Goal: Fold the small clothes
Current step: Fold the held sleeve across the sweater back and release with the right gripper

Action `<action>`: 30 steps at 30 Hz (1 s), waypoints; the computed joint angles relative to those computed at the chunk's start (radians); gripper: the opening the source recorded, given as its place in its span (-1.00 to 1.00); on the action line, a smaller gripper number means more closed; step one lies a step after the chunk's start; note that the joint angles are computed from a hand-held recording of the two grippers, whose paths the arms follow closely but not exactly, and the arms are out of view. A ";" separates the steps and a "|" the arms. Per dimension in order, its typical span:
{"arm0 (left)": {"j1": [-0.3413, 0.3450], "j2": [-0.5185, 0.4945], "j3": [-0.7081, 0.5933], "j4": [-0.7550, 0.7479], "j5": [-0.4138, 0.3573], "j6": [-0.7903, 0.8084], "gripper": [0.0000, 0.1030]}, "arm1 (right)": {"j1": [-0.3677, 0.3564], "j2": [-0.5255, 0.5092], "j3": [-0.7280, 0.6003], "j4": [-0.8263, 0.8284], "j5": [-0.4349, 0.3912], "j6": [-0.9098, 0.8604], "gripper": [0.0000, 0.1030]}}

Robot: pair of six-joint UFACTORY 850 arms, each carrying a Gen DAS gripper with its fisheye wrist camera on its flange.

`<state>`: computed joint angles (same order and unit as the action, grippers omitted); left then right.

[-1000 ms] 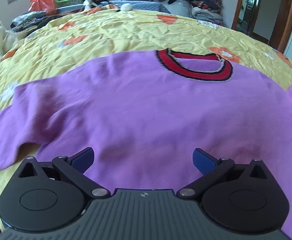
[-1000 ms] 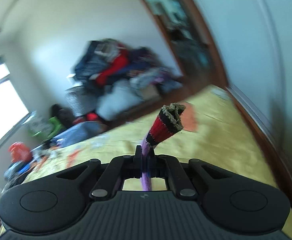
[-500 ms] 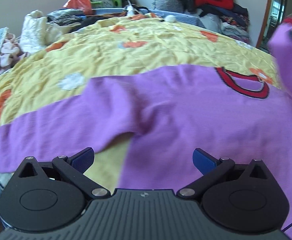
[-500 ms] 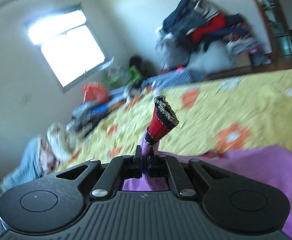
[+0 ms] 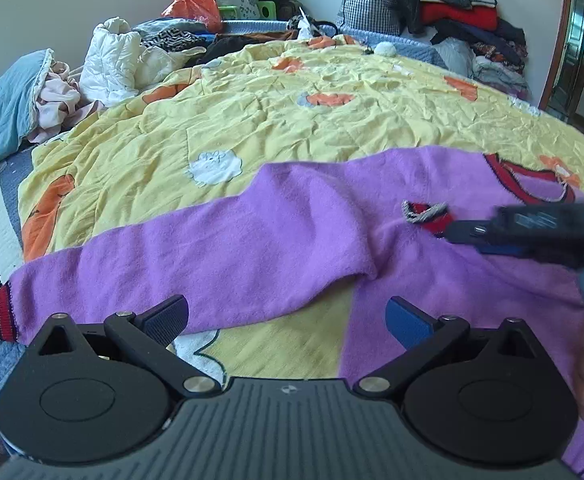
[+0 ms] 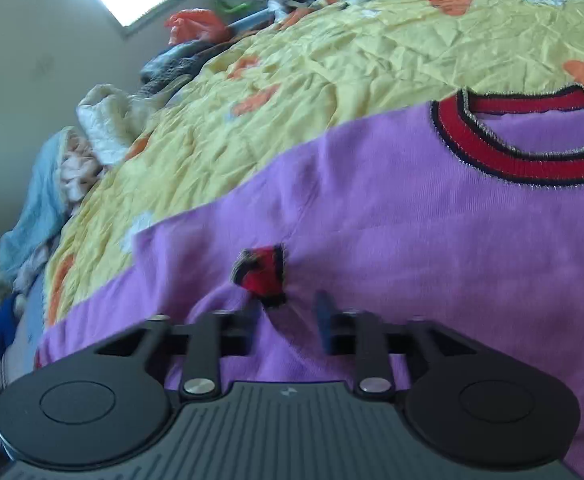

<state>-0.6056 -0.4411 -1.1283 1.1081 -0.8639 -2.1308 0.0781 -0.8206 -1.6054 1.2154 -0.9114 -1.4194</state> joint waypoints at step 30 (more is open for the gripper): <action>0.105 -0.149 -0.107 0.275 0.191 -0.147 1.00 | -0.198 -0.025 0.015 0.369 0.509 -0.500 0.93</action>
